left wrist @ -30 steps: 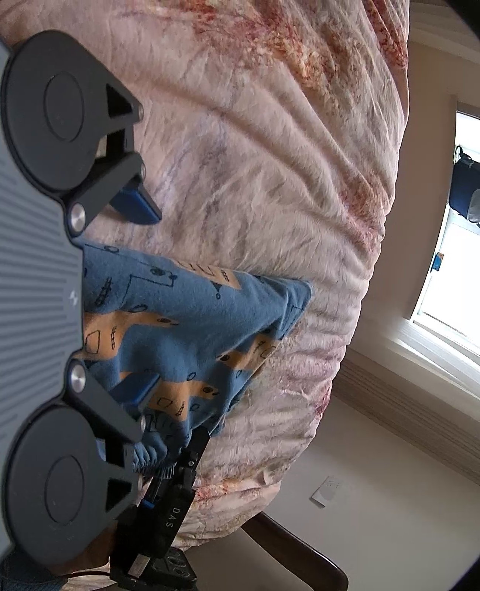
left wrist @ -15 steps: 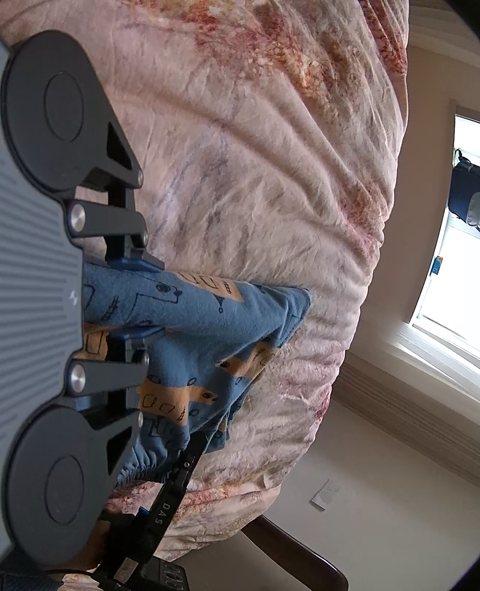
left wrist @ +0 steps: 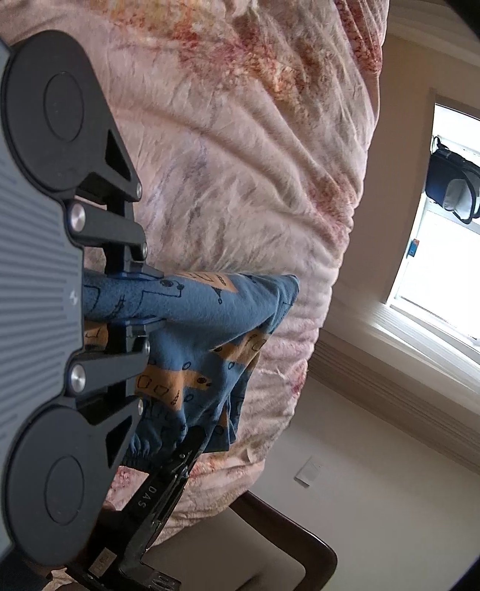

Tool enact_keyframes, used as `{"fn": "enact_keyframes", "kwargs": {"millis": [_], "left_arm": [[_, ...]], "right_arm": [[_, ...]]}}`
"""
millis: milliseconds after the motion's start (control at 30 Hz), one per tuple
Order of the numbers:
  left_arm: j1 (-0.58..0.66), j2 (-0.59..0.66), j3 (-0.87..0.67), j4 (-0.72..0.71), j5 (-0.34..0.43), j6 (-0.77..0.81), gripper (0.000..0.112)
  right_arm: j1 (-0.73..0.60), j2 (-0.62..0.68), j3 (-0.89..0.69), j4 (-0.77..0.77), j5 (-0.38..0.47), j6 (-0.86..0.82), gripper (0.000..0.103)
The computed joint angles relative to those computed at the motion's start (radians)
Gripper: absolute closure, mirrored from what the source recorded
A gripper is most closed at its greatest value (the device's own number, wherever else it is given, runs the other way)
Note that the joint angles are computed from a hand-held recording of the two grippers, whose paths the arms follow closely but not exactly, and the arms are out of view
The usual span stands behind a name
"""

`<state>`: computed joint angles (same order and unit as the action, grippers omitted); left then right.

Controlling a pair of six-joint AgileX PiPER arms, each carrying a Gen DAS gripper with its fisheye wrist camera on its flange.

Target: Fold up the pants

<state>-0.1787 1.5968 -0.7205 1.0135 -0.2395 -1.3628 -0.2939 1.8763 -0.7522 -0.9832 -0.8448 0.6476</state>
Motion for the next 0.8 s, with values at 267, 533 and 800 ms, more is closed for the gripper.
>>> {"fn": "enact_keyframes", "kwargs": {"millis": [267,533,800], "left_arm": [[0.038,-0.029,0.005,-0.024,-0.027,0.063,0.094],[0.095,0.054,-0.139,-0.146,-0.039,0.237,0.093],[0.116,0.198,-0.300,-0.377,-0.034,0.462,0.093]], "right_arm": [[0.072,-0.092,0.053,0.129,0.050,-0.184,0.086],[0.175,-0.072,-0.127,0.152,0.154,-0.171,0.086],[0.267,0.074,-0.452,0.094,0.289,-0.112,0.086]]}}
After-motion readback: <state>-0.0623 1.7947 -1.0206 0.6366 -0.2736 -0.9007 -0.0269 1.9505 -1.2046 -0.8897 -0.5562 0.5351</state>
